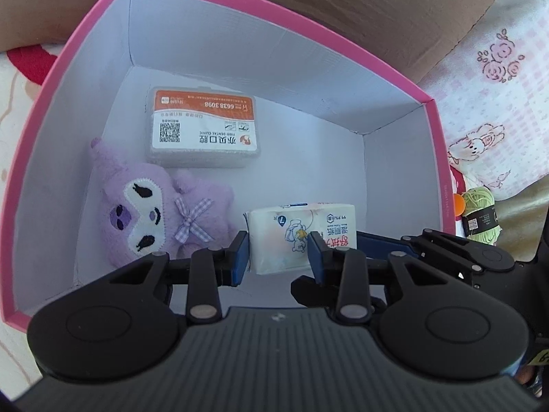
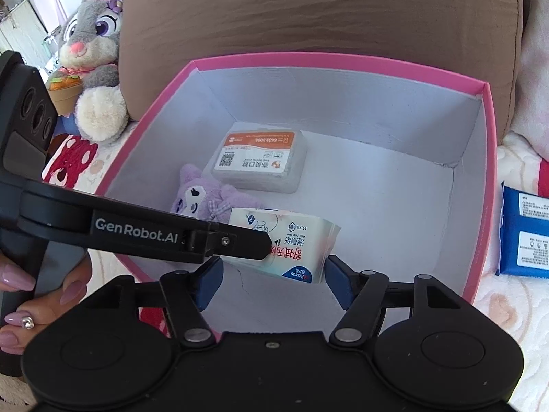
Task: Organize objects
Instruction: 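Lower the tissue pack onto the box floor and open the left tool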
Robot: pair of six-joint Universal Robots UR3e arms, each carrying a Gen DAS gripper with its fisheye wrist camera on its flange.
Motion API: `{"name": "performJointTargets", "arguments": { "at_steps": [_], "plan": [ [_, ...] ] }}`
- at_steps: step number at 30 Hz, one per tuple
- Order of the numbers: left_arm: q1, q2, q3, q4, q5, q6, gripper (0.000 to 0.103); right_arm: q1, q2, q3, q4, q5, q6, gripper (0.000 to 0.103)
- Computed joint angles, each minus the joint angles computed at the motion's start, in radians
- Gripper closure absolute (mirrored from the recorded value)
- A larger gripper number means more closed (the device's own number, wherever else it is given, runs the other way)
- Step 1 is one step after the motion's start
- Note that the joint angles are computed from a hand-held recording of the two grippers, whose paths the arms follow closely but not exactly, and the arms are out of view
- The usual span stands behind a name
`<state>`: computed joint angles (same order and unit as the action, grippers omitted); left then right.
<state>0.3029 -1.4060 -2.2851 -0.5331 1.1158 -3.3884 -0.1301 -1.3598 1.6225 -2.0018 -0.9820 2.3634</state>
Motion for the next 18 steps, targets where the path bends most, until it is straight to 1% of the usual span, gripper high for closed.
{"name": "performJointTargets", "arguments": {
  "at_steps": [3,5,9,12,16,18],
  "plan": [
    [-0.023,-0.019,0.004,0.030,0.028,-0.014,0.071,0.017,0.009,-0.006,-0.014,-0.030,0.018,0.032],
    [-0.039,-0.023,0.009,0.040,0.048,-0.007,0.073,0.028,0.010,0.005,-0.048,-0.046,0.048,0.032],
    [-0.052,-0.034,0.014,0.046,0.072,-0.010,0.073,0.040,0.013,0.015,-0.082,-0.060,0.076,0.034],
    [-0.046,-0.048,0.012,0.049,0.069,-0.014,0.073,0.044,0.023,0.007,-0.079,-0.073,0.098,0.038],
    [-0.056,-0.071,0.018,0.055,0.093,-0.003,0.074,0.058,0.030,0.011,-0.096,-0.109,0.125,0.056],
    [-0.068,-0.083,0.024,0.062,0.106,0.010,0.074,0.064,0.030,0.020,-0.113,-0.118,0.128,0.056]
  ]
}}
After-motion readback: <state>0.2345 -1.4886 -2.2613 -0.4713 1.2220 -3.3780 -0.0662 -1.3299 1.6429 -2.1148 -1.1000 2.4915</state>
